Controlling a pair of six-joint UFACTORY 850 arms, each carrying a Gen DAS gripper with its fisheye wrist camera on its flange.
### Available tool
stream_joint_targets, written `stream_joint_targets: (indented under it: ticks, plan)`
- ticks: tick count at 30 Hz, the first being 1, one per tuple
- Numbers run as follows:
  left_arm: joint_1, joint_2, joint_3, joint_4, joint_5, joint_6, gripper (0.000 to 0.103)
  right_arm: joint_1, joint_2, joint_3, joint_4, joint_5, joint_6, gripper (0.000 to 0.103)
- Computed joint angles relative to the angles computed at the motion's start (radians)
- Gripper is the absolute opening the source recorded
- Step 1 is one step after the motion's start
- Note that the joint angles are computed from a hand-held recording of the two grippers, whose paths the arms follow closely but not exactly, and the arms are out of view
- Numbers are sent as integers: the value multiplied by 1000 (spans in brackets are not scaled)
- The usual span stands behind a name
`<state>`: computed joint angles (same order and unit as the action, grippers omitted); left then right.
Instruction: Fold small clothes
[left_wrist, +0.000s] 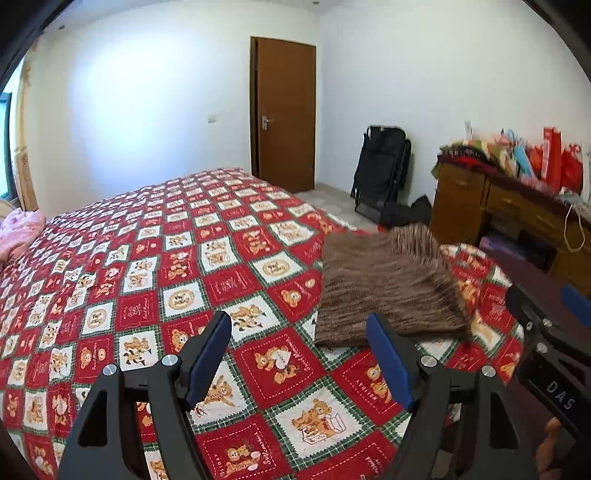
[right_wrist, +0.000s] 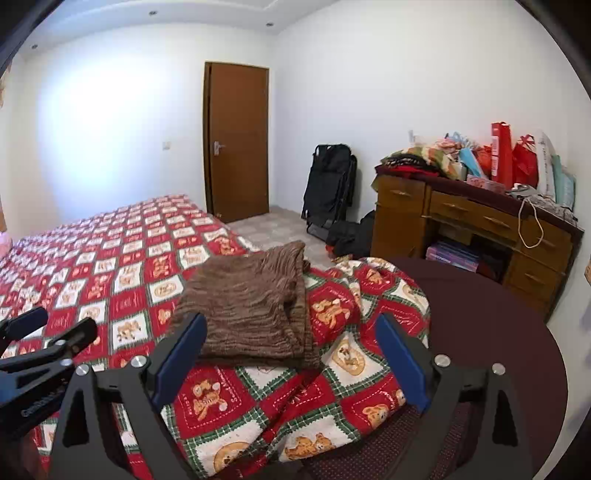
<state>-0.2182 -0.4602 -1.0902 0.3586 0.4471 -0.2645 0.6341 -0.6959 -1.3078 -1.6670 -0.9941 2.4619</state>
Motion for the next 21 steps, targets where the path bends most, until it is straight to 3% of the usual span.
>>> stream_joint_targets:
  ticks: [13,21]
  plan:
    - [5,95,119,-236,209,197,86,47,14,20,-69,-206,83,103]
    - [-14,100,121,-323,225,262,87,37,11,14,-112,-226,162,103]
